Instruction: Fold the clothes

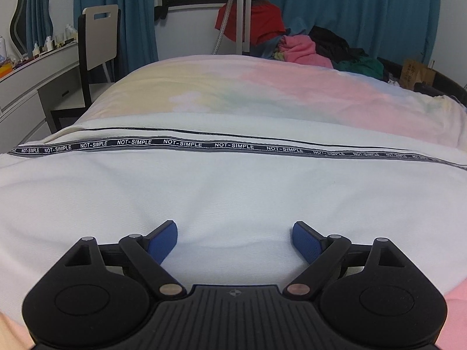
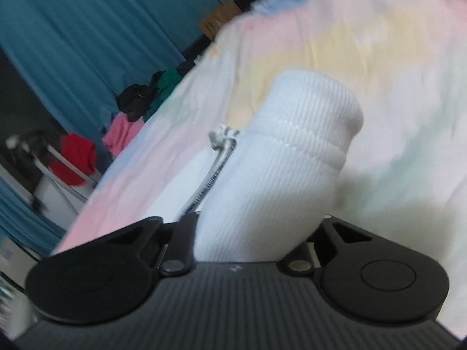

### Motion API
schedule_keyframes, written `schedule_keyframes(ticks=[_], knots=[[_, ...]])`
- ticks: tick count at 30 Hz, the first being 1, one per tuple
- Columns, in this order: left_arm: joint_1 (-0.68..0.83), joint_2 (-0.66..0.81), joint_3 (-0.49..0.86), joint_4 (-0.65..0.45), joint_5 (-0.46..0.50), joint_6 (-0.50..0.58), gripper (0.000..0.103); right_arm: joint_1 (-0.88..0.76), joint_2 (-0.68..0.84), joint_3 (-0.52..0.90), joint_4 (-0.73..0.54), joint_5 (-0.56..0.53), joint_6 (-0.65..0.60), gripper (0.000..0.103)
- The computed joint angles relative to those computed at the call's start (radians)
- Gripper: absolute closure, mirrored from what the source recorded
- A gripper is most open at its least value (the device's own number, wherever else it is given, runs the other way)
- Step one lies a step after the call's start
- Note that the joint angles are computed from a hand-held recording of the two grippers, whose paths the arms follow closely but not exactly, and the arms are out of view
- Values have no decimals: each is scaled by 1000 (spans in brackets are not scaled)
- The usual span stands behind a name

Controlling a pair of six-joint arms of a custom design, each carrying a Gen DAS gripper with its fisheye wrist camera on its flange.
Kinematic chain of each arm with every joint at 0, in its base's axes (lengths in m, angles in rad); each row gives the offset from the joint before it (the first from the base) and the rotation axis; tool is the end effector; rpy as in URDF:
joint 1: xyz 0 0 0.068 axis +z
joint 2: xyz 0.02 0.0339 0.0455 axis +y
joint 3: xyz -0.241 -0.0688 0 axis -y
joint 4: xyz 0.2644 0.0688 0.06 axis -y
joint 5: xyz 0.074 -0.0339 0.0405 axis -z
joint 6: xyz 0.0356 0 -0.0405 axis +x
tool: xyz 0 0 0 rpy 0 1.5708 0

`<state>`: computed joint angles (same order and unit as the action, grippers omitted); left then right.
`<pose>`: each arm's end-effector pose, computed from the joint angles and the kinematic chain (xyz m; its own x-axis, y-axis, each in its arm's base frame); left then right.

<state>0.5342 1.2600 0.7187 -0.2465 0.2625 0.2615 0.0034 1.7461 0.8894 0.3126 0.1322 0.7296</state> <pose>0.2459 0.1347 0.1813 -0.6757 -0.1096 -0.7290 -0.1651 0.9863 0.0047 0.3741 -0.0034 0.1337 -0.3129 0.6597 -0.6833 0.4266 0.7404 0.5194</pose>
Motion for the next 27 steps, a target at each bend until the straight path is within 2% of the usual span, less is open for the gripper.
schedule_keyframes(ticks=[3,5,9,13,17,22,26,27], knots=[[18,3,15,-16,31,-17,15,130,-91,20,-53,223,-150,87],[37,5,31,-34,63,-44,15,245,-131,40,-41,362,-285,87],[103,-3,71,-77,162,-132,15,470,-125,73,117,479,-577,87],[185,-24,99,-99,248,-199,15,673,-15,137,223,499,-774,87],[256,-47,121,-130,327,-237,15,805,168,193,215,449,-845,87],[264,-84,116,-143,330,-228,15,841,291,212,156,386,-899,87],[265,-95,119,-152,362,-233,15,837,250,197,131,358,-798,87],[267,-96,121,-153,375,-238,15,843,237,184,158,353,-802,86]])
